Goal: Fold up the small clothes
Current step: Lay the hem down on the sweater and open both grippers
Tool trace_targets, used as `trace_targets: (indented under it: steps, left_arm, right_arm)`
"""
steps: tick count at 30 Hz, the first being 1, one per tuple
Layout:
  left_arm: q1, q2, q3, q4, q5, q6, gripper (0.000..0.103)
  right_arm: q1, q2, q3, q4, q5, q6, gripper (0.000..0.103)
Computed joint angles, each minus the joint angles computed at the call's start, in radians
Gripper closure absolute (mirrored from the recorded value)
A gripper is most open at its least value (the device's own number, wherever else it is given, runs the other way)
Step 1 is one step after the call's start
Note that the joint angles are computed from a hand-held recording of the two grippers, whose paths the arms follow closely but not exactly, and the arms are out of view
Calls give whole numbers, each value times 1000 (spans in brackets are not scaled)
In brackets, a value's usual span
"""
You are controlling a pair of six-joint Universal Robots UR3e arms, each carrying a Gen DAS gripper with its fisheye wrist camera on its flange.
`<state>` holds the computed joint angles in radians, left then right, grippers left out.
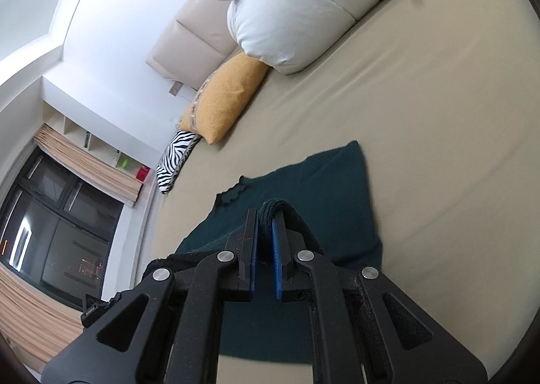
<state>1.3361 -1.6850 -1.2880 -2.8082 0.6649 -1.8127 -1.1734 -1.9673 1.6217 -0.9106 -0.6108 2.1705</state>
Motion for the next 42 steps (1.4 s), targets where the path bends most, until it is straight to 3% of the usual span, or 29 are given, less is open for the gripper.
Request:
trace_targets:
  steps: [3, 9, 12, 17, 21, 22, 23, 25, 29, 36, 39, 42]
  left_arm:
    - [-98, -52, 13, 136, -86, -118, 98]
    - [-240, -145, 20, 446, -193, -380, 98]
    - [-313, -180, -23, 688, -207, -560, 98]
    - [-394, -275, -75, 1034, -207, -805, 97]
    - [-432, -336, -84, 1223, -155, -947, 94]
    - [-434, -343, -84, 1240, -144, -966, 87]
    - [-428, -342, -86, 1230, -151, -958, 82]
    - [-401, -313, -104, 1199, -167, -915, 65]
    - [-367, -241, -132, 1160, -156, -866, 60]
    - [-319, 0, -310, 1109, -81, -685, 58]
    - [-313, 123, -429, 1159, -41, -635, 56]
    - [-357, 232, -545, 1312, 27, -631, 52]
  right_arm:
    - [137, 52, 103, -389, 20, 278, 97]
    - [334, 251, 148, -953, -52, 650, 97]
    - [414, 366, 131, -1145, -113, 778, 97]
    - [512, 551, 68, -1345, -195, 932, 97]
    - [573, 683, 2, -1453, -286, 1012, 93]
    - [582, 702, -3, -1482, -318, 1033, 91]
    - [581, 715, 1, -1511, -324, 1048, 87]
    - [561, 720, 30, -1558, -310, 1069, 45]
    - [513, 648, 121, -1587, -267, 1038, 44]
    - [502, 394, 299, -1525, -277, 846, 44]
    - [530, 324, 358, -1525, -310, 792, 44]
    - [538, 262, 414, -1454, -266, 695, 44]
